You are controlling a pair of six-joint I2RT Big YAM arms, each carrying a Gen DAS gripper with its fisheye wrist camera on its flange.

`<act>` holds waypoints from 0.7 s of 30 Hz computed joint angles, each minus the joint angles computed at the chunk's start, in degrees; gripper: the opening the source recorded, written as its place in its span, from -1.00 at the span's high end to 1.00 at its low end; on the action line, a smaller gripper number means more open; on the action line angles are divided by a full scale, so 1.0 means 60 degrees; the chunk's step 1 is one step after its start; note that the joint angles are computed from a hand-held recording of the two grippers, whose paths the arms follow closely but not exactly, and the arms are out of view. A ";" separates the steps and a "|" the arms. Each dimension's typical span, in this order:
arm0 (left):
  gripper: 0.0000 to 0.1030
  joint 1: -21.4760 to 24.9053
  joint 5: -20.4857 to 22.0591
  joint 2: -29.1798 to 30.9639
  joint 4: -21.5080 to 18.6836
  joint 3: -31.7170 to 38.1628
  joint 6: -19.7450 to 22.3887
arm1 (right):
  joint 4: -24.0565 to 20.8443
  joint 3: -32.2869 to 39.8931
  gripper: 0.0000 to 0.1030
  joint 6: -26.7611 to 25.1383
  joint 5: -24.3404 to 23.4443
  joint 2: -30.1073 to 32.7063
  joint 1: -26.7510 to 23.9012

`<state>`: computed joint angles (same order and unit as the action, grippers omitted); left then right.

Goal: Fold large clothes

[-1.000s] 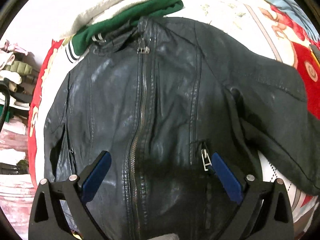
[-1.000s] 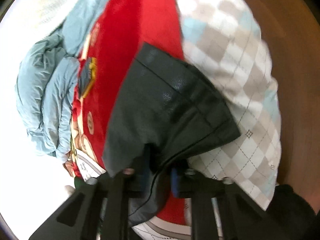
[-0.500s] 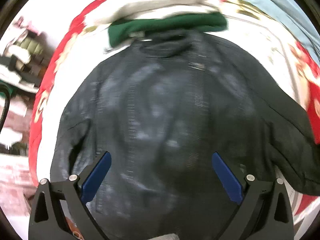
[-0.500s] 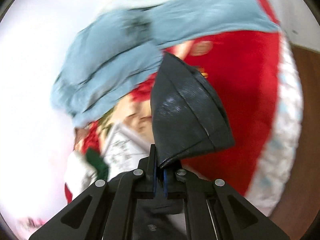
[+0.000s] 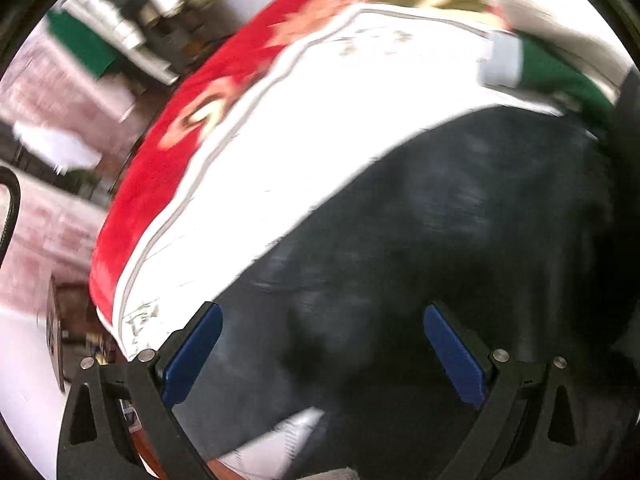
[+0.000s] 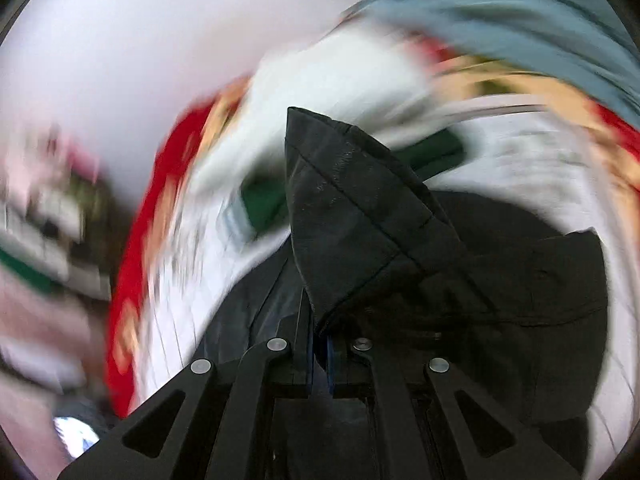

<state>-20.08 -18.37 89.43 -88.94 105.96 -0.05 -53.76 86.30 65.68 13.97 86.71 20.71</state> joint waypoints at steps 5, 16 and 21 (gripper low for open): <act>-1.00 0.0678 0.0121 0.0114 0.0104 0.0054 0.0332 | -0.0635 0.1475 0.70 -0.0374 -0.2723 0.2201 0.0220; -1.00 0.0092 0.1000 0.0011 -0.0508 0.0432 0.0728 | -0.1678 -0.2673 -0.12 0.4258 -0.1656 -0.2405 0.0465; -1.00 -0.0493 0.0501 0.0004 -0.0400 -0.0187 0.0412 | -0.1811 -0.4223 0.50 0.4921 -0.2393 -0.3141 0.0045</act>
<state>-23.04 -15.36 89.46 -91.34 104.84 2.42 -64.63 60.97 95.21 -0.39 67.87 20.98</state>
